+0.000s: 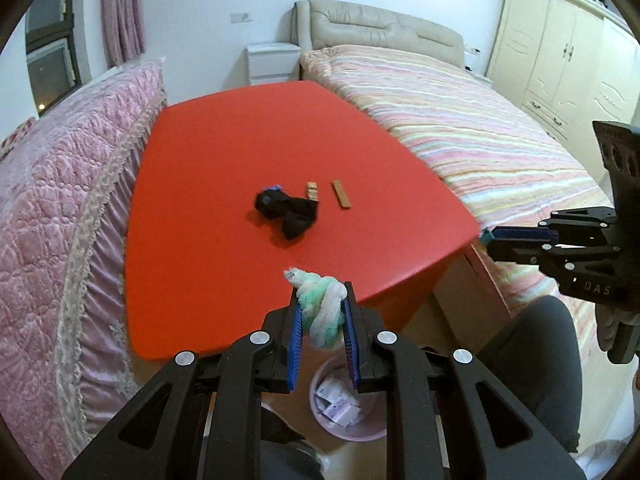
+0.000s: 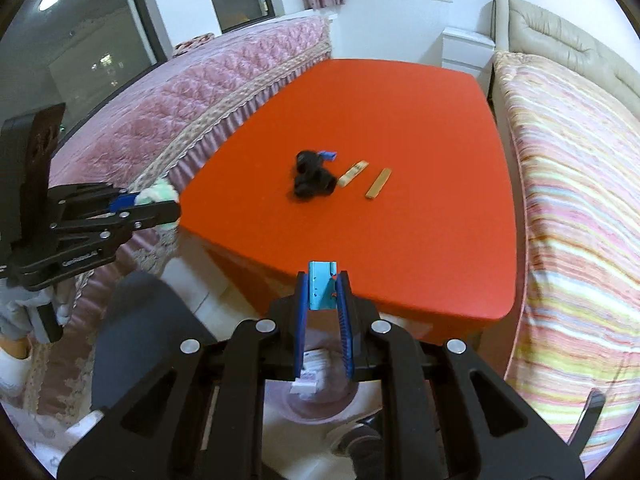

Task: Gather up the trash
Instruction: 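Carry the scrunchie in the left gripper while the right gripper carries the cyan block to the bin, then open the left gripper over the bin while the right gripper releases the cyan block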

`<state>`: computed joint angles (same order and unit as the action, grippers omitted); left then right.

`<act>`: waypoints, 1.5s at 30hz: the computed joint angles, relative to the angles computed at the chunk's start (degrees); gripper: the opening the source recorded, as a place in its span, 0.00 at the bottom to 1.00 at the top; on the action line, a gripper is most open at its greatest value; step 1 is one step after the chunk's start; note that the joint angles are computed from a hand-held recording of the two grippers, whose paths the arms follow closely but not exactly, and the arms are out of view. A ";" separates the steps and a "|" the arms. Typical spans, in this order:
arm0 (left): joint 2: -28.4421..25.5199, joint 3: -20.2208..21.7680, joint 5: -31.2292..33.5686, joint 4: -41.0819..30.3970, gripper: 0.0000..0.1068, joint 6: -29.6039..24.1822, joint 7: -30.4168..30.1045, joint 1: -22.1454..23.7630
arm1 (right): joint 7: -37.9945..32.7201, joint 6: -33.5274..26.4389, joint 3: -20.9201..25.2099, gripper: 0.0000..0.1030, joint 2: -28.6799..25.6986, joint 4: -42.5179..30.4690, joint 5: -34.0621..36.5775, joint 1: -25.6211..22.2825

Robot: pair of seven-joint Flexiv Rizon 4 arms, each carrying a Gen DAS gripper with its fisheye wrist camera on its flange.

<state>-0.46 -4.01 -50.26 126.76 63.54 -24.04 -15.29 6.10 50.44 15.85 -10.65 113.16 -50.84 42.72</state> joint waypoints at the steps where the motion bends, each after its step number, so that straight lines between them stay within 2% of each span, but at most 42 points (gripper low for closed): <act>1: 0.30 0.06 -0.14 0.54 0.17 -0.10 0.27 -0.09 | 0.67 0.77 0.21 0.14 0.00 0.46 -0.06 0.13; 14: 1.73 0.93 1.74 5.05 0.17 -5.47 -0.55 -0.32 | 5.03 7.16 0.61 0.14 -1.93 3.13 1.17 2.12; 28: 1.92 1.23 2.69 5.18 0.18 -8.96 -0.86 0.28 | 5.87 11.84 -0.57 0.14 -2.50 3.79 0.67 2.31; 31: 1.92 1.27 2.79 5.06 0.22 -9.92 -0.65 0.39 | 5.93 12.85 -0.75 0.15 -2.69 3.88 0.55 2.29; 32: 1.92 1.30 2.91 5.00 0.29 -10.31 -0.70 0.46 | 5.86 13.16 -0.80 0.15 -2.66 4.03 0.55 2.25; 33: 1.84 1.29 3.24 4.98 0.43 -10.33 -0.81 0.52 | 5.72 12.98 -0.75 0.18 -2.70 4.00 0.86 2.28; 34: 1.73 1.23 3.25 5.07 0.50 -9.70 -1.01 0.50 | 5.68 12.48 -0.68 0.36 -2.67 3.98 1.24 2.37; 36: 1.50 1.22 2.85 5.10 0.75 -9.15 -1.42 0.57 | 7.35 11.45 -1.05 0.66 -2.25 4.33 0.42 2.71; 38: 1.59 1.09 1.66 5.61 0.83 -7.21 -1.13 0.37 | 7.92 10.42 -0.84 0.77 -1.98 4.51 0.57 2.61; 39: 1.51 1.18 1.80 5.55 0.85 -7.07 -1.49 0.49 | 8.28 9.69 -0.77 0.88 -1.85 4.55 0.59 2.61; 45: 1.20 1.21 2.20 5.24 0.89 -6.34 -2.56 0.84 | 9.38 8.51 -0.34 0.93 -1.66 4.68 0.62 2.15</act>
